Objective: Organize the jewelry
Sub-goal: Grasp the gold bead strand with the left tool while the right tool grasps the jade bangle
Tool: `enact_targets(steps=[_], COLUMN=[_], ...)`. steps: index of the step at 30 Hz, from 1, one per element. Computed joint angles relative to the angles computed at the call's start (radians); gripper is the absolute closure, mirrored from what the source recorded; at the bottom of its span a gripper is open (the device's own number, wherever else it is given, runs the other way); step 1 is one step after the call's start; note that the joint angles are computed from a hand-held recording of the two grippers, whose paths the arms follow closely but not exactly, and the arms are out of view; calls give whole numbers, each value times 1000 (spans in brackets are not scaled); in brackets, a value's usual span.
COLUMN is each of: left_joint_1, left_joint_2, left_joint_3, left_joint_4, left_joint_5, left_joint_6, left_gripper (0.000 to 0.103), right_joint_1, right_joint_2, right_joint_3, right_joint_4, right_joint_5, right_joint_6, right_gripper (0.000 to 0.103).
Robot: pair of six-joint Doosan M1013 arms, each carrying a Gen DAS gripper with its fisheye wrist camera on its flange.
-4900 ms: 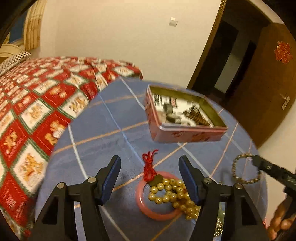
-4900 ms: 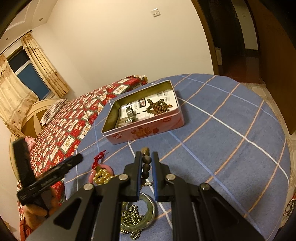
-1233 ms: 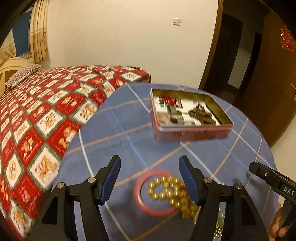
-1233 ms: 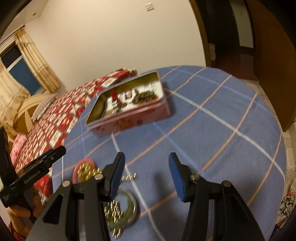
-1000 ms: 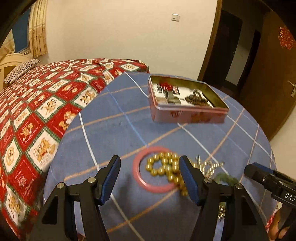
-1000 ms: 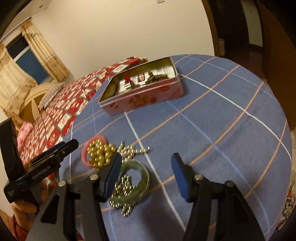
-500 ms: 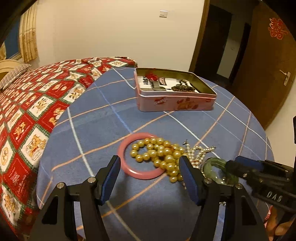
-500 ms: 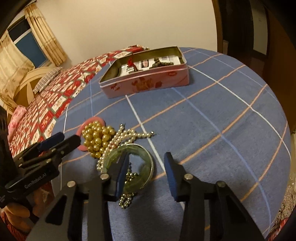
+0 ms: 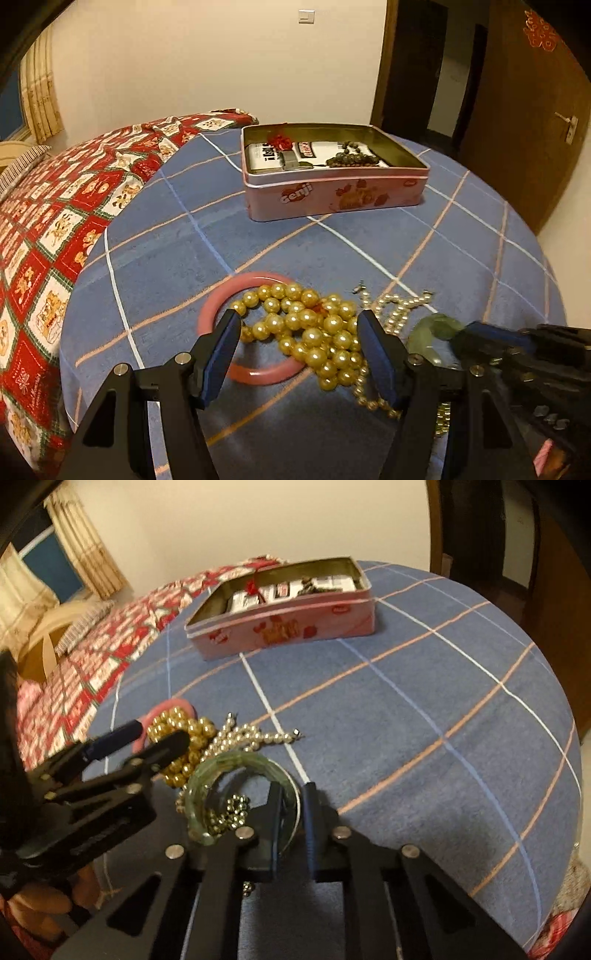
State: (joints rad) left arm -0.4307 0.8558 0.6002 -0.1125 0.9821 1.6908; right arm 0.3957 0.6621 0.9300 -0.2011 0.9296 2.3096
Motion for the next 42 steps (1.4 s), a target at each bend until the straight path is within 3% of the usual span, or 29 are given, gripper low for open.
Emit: enact_targets(steps=[3, 5, 17, 22, 32, 42], left_joint_1=[4, 8, 26, 37, 57, 68], left_joint_2=[14, 21, 16, -31, -75, -64], left_joint_3=[-21, -31, -34, 34, 64, 29], left_joint_4=[-15, -35, -153, -239, -345, -391], left_joint_5=[21, 31, 24, -79, -179, -205], left_joint_6=[-13, -12, 38, 111, 152, 158], left_gripper=[38, 52, 93, 93, 93, 93], right_joint_1=[1, -1, -7, -8, -6, -12], right_joint_2=[-21, -32, -45, -54, -70, -64], right_joint_3=[28, 43, 61, 71, 74, 49], right_joint_4=[-39, -51, -57, -73, -157, -207], right_joint_5=[-38, -62, -102, -125, -156, -163], right_joint_6=[48, 72, 127, 150, 221, 265], right_gripper=[88, 88, 88, 88, 88, 88])
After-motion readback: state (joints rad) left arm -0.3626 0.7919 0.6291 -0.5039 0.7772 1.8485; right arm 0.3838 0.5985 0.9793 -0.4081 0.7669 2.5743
